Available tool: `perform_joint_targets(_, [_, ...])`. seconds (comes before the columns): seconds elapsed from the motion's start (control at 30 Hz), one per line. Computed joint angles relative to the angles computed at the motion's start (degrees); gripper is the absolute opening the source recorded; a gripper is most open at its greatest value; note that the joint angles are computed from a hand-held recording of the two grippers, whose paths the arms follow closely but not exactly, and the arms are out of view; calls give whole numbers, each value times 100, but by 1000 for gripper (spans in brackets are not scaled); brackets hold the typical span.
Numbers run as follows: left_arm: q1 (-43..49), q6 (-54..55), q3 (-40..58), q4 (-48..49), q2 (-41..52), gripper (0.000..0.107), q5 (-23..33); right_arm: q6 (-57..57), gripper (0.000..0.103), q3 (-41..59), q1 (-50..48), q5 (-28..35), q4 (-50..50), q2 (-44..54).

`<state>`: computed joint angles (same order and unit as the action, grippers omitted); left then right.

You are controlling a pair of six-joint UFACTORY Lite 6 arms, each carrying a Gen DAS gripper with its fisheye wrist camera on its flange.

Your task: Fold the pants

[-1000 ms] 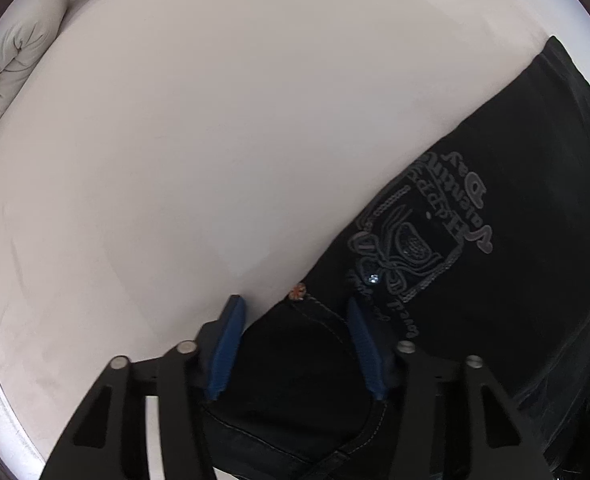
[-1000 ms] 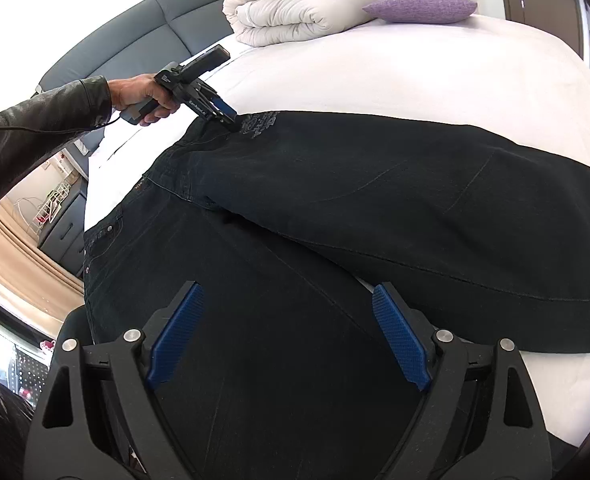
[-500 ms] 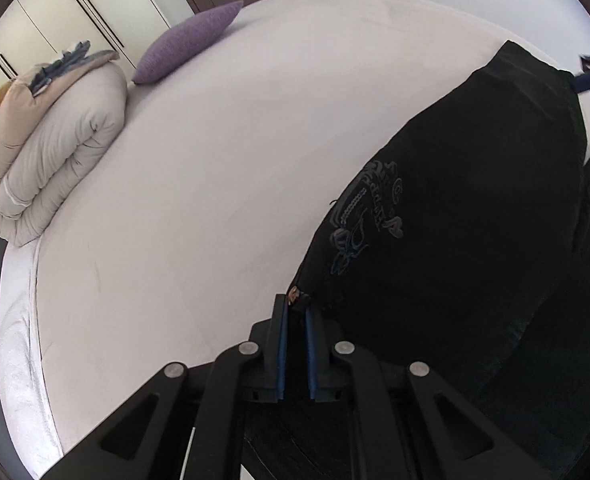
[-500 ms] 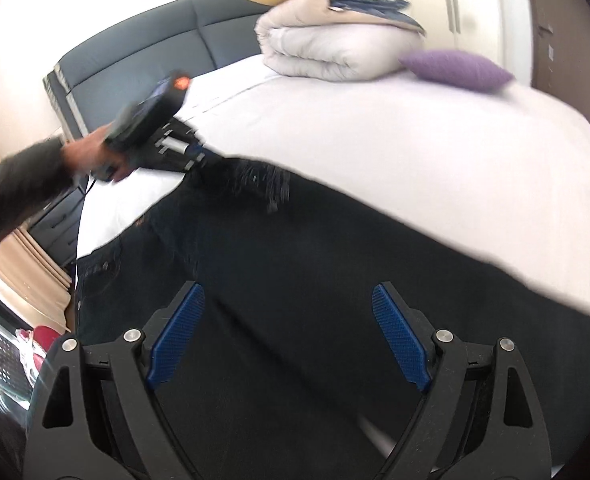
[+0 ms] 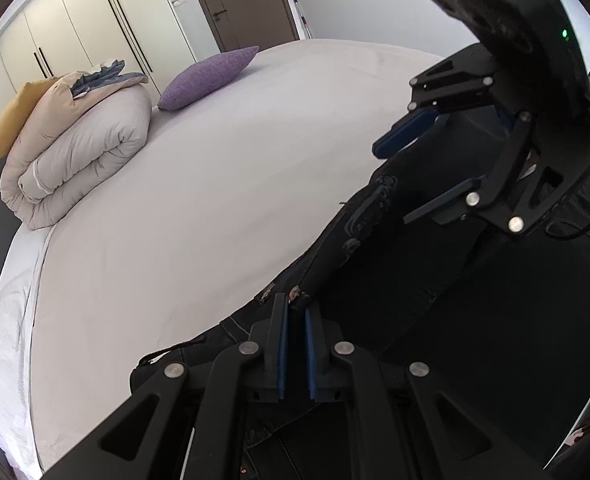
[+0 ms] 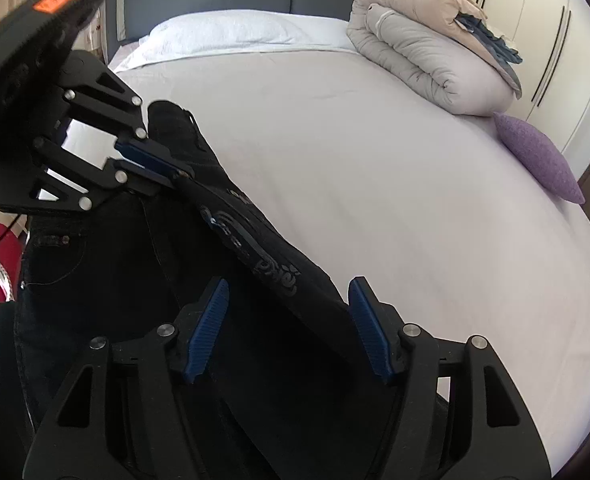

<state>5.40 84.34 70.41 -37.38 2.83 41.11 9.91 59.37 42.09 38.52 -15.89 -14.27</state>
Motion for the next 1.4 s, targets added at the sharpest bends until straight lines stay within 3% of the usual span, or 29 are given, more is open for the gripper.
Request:
perform_joint_targets(0.03, [51,52,4,-77,-7,7,45,2,52,75,-38,38,3,121])
perform_joint_targets(0.1, [101,140,-67,-175,-86,7,67,-276,27,149,-302,72,397,245])
perform_joint_targets(0.17, [151,208,-281,-226,-310,7,95,-487,19,339,-524,135,800,423])
perform_joint_targets(0.3, [257,284,-337,-333,-434,7,200,-440,14,428,-593,131,1140,360])
perform_joint_targets(0.4, [419,357,-488,-385,-673,7,341,-335,6,340,-417,158,1331,109])
perform_joint_targets(0.57, [795,737,-744,-464,-993,7,686,475,4,220,1023,597,72,17])
perform_joint_targets(0.73, [1140,1292,-1525,-477,-1671,7,952,1580,3,-4,3739,2151,-2603,514])
perform_joint_targets(0.83, [1485,1736,-2051,-501,-2149,7,1217,1490,3,-136,4878,2827,-3353,1075])
perform_joint_targets(1.07, [2226,2419,-2976,-122,-2793,7,1619,1656,3,-713,6357,3322,-3859,1762])
perform_joint_targets(1.4, [3223,3179,-3564,93,-3171,7,2108,1462,3,-128,7198,3426,-3189,2558])
